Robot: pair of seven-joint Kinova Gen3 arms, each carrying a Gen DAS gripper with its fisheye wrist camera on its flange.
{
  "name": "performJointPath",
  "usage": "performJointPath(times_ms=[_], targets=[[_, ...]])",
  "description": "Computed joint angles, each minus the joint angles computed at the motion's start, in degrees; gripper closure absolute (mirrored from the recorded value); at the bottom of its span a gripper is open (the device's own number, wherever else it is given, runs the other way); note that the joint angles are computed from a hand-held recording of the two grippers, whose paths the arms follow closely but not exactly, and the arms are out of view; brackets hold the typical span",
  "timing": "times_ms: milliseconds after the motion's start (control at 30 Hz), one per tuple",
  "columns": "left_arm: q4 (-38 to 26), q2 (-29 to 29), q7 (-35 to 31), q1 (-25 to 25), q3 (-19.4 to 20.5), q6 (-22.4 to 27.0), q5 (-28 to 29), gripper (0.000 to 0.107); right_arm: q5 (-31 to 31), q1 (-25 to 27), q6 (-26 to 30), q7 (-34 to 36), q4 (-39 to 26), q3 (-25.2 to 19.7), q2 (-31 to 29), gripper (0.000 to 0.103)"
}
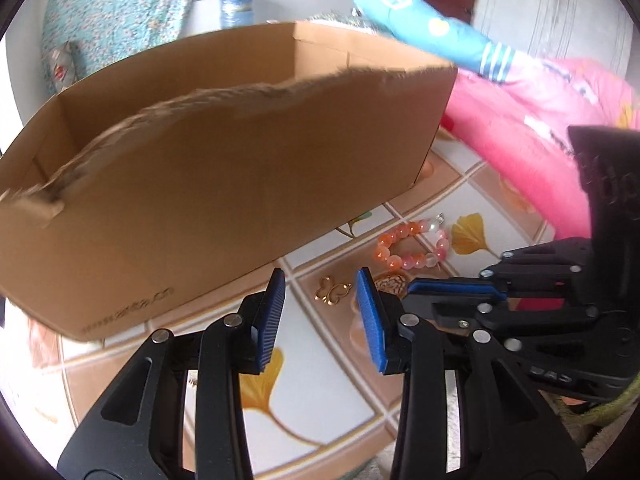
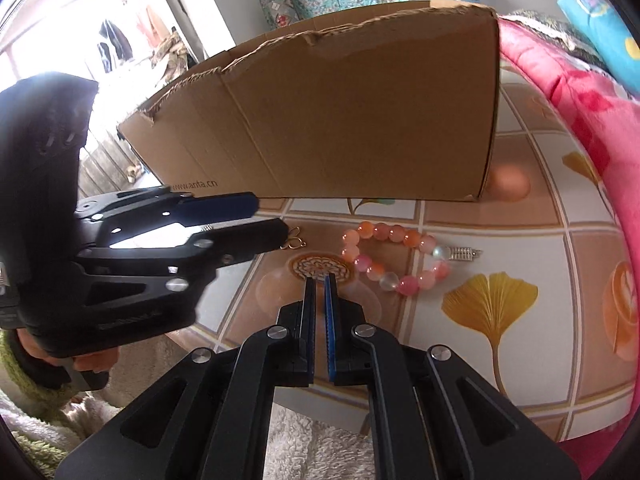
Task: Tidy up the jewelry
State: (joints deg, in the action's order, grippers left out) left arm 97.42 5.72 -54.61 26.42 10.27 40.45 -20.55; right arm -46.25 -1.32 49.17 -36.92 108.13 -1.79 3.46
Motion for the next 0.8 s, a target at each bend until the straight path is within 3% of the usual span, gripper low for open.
performJointPath(times_ms=[100, 233, 533, 800], targets=[[-2.4, 1.9, -1.1, 0.4, 0.2, 2.8, 0.8, 0.081, -3.3, 1.4, 1.4, 2.5, 0.4, 0.6, 0.8, 0.098], [-4.1, 3.3, 1.0, 2.9, -0.3, 5.9, -3.0, 0.084, -5.6, 2.5, 2.3, 4.8, 0.9, 0.7, 1.5, 0.098], [-5.9, 4.1, -1.6, 3.1, -0.6, 8.0, -1.9, 0.098, -8.3, 4.7, 3.9, 8.3, 1.6, 1.2, 2.5, 0.098], [-6.6, 4.4, -1.5, 3.9, -0.9, 8.9, -2.5, 0.098, -8.3, 4.9, 4.0, 8.2, 1.7, 0.9, 2.2, 0.098]])
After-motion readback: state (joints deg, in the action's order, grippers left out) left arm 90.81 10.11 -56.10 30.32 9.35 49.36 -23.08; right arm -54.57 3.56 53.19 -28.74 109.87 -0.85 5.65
